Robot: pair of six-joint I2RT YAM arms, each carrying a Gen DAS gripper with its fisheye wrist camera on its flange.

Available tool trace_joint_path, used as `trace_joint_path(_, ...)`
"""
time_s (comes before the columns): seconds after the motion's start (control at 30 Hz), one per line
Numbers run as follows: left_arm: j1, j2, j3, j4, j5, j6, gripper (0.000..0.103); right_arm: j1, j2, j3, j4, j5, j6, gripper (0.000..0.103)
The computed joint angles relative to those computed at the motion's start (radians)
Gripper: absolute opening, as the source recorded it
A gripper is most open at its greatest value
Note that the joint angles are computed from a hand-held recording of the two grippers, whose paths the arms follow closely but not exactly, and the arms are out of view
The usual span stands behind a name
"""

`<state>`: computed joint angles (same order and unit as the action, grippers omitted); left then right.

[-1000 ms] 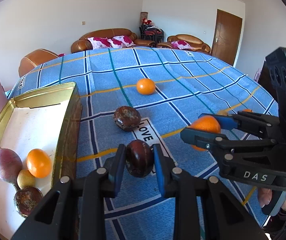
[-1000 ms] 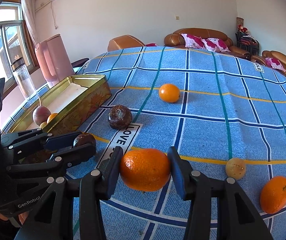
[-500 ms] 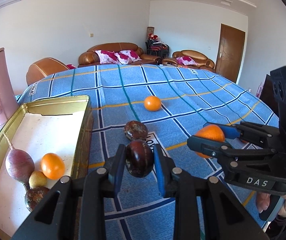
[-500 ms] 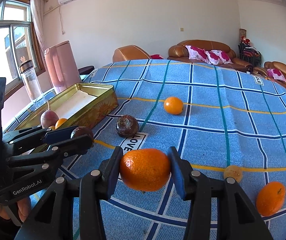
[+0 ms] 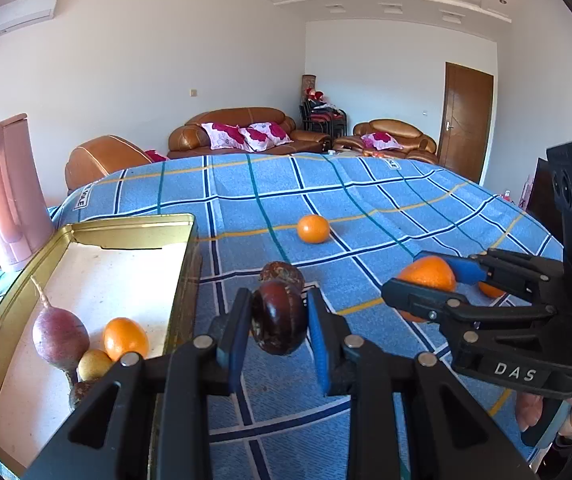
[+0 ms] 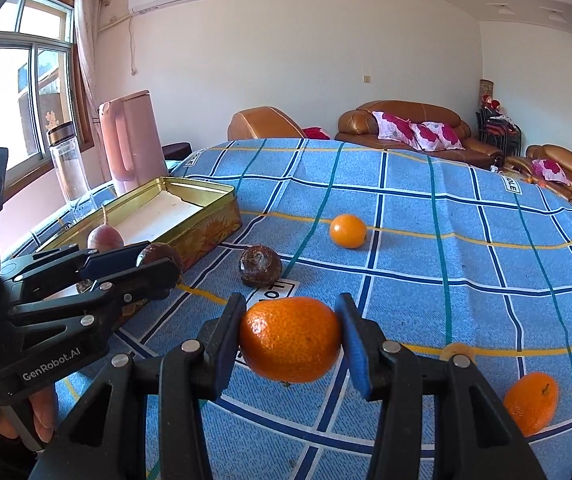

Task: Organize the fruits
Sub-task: 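Lift and carry the orange and brown fruit over the gold tray with both tools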

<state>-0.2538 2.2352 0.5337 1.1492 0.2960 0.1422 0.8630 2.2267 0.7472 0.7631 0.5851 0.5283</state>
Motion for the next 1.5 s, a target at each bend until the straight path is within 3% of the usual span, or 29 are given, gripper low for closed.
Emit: trace_joint_path(1.5, 0.026, 0.080, -0.129, 0.402, -0.004, -0.049, 0.029, 0.123, 0.010, -0.081, 0.222, 0.229, -0.107, 0.048)
